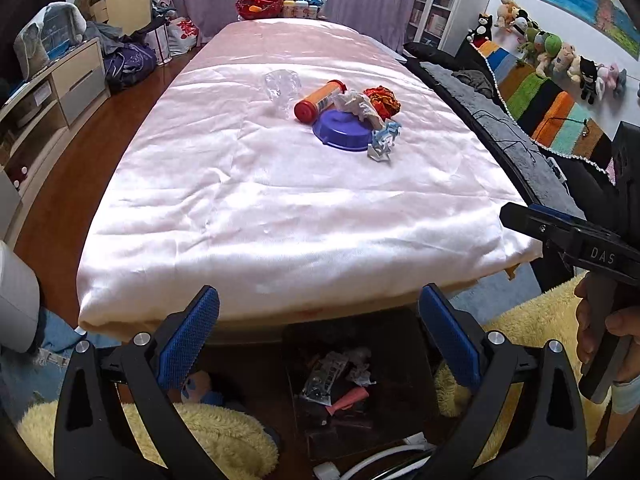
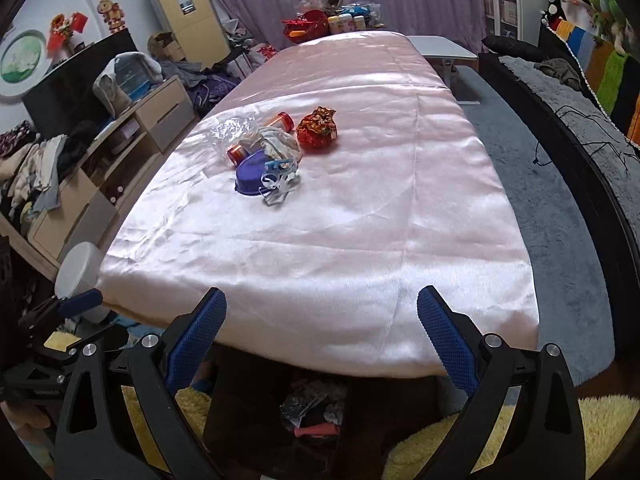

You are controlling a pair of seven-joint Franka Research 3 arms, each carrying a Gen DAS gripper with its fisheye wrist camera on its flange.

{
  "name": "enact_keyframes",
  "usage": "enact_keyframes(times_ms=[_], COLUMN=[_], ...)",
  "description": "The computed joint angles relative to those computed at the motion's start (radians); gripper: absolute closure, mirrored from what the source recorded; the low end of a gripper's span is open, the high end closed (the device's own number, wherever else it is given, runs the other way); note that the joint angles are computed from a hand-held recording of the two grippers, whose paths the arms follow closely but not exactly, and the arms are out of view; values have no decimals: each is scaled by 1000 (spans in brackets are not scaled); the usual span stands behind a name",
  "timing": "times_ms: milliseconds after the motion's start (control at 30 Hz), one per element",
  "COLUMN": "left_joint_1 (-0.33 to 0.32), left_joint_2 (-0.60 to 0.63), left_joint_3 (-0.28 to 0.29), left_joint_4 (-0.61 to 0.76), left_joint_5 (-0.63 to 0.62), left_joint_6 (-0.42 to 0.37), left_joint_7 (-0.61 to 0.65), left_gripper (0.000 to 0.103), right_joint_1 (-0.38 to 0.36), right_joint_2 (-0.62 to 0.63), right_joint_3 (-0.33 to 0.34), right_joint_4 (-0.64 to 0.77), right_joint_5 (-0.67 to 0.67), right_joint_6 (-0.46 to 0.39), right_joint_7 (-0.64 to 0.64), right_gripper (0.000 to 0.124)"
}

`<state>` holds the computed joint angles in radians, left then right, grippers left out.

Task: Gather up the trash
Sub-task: 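Raise both empty tools back over the bed, then grasp the clear blue plastic clip with the right tool, then grasp the white tissue with the left tool while the right tool holds the clip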

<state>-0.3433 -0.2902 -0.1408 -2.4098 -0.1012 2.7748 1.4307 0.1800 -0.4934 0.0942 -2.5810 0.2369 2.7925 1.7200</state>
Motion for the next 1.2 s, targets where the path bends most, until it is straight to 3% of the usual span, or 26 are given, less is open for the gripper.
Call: enact_keyframes(times_ms=[233,500,633,900,1033,1200], left_joint_1=[30,71,89,110,114,115], left_joint_2=[105,216,252,320,360,413], left_joint_3=[-14,-40,-54,-77,-90,-101], left_joint_4=[104,204,244,341,391,461], left_joint_5=[25,22,17,64,80,108], left_joint_6=[21,-16,-25,-41,-58,-78], left_joint_7=[-9,25,37,25,29,16], left_gripper=[8,8,8,8,8,8], right_joint_1=[23,68,72,66,57,29], right_joint_2=[120,306,388,459,459,434], right_joint_3=[-27,-59,-64,-61,-61,-67], right_joint_4=[101,270,341,398,400,387], right_joint_5=[17,112,168,322,333,232], right_joint_6=[30,41,18,-8,-17,-16], right_joint_7=[-50,-144,-190,-341,-387,-337], right_gripper=[27,29,51,78,98,108])
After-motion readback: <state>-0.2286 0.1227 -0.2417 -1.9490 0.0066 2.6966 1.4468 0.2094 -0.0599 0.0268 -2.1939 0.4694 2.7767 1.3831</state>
